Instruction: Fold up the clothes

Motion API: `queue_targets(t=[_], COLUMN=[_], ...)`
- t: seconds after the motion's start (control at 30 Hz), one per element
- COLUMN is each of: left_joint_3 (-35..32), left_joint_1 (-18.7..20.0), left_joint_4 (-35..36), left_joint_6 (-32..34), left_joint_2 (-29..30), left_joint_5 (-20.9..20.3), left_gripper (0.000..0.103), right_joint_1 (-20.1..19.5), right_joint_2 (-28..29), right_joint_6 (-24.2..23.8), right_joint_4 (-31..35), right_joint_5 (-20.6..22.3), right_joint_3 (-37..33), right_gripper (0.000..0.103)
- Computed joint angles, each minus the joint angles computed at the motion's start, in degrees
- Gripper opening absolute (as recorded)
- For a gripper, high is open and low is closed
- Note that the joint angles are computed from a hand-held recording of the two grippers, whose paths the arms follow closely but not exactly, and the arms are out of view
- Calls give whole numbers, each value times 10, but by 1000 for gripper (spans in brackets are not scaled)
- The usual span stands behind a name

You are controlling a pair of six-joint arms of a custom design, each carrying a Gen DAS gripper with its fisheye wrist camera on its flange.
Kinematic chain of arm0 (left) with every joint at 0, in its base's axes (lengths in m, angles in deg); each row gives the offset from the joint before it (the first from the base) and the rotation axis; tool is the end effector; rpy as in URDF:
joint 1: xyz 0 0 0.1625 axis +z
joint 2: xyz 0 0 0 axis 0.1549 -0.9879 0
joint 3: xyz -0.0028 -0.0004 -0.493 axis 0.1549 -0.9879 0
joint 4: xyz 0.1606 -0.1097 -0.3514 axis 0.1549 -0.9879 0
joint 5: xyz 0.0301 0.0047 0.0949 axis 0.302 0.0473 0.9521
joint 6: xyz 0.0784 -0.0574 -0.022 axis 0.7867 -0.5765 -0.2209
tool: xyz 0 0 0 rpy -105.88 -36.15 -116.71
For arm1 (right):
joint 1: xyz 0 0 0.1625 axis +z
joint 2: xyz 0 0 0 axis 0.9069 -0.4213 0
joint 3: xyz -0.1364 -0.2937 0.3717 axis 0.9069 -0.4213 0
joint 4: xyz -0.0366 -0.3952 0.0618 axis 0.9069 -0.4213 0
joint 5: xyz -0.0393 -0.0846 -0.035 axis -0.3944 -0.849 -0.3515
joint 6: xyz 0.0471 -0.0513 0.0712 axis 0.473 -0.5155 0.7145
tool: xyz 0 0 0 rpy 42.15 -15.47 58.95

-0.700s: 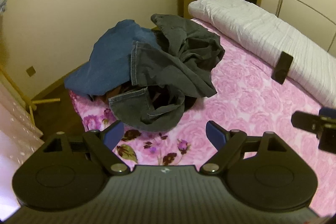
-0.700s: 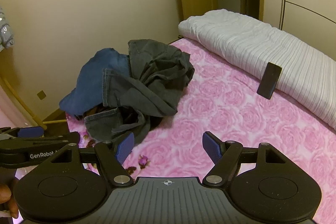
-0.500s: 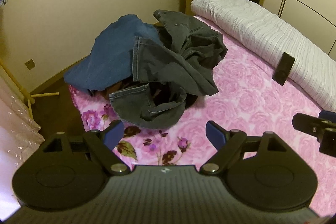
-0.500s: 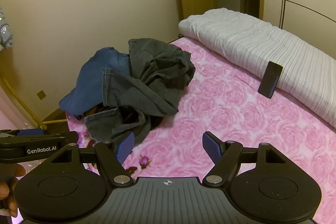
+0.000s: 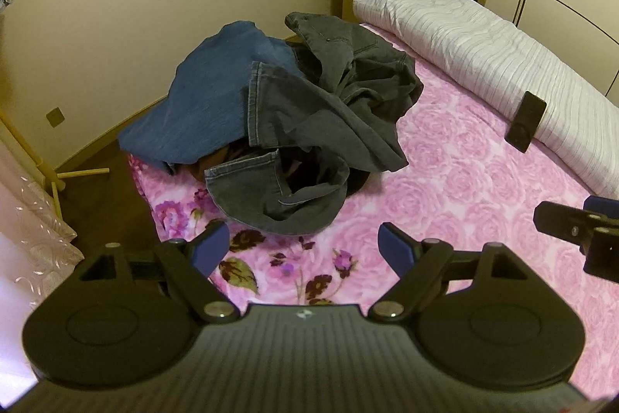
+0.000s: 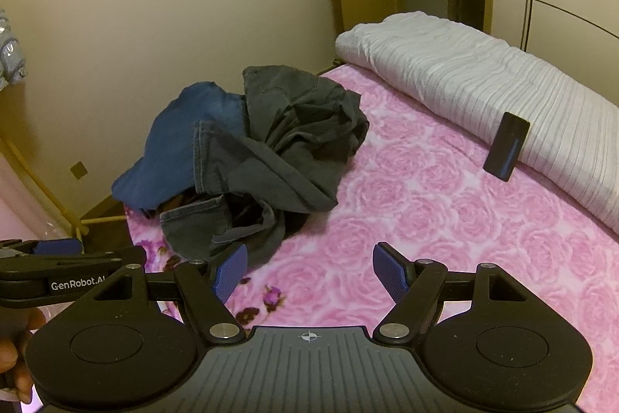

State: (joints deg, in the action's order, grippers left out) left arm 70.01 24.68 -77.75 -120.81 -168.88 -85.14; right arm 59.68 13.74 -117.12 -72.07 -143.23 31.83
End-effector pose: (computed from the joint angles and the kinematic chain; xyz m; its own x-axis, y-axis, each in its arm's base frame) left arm -0.2379 -0.4111 0.4489 -0.3488 -0.8528 -0.3886 -0.0121 0.4186 -0.9081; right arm 0.5710 -0.5994 0.1344 -0.3514 -0.9299 0.1085 -0.9362 0.3480 -0.0500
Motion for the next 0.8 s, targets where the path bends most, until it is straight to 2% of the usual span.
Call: queue_targets(t=[0.8], left_joint_3=[-11], left_joint_1=[12], left_joint_4=[-13], left_joint_6=[27], left_joint_2=[12], left_joint_5=[6], left_gripper=[82], right_joint_1=[-2], right_joint_2=[8], right_joint_6=[9], right_joint_4=[26], right_joint_5=[-8], right_joint_3=[-21], right_gripper=[74])
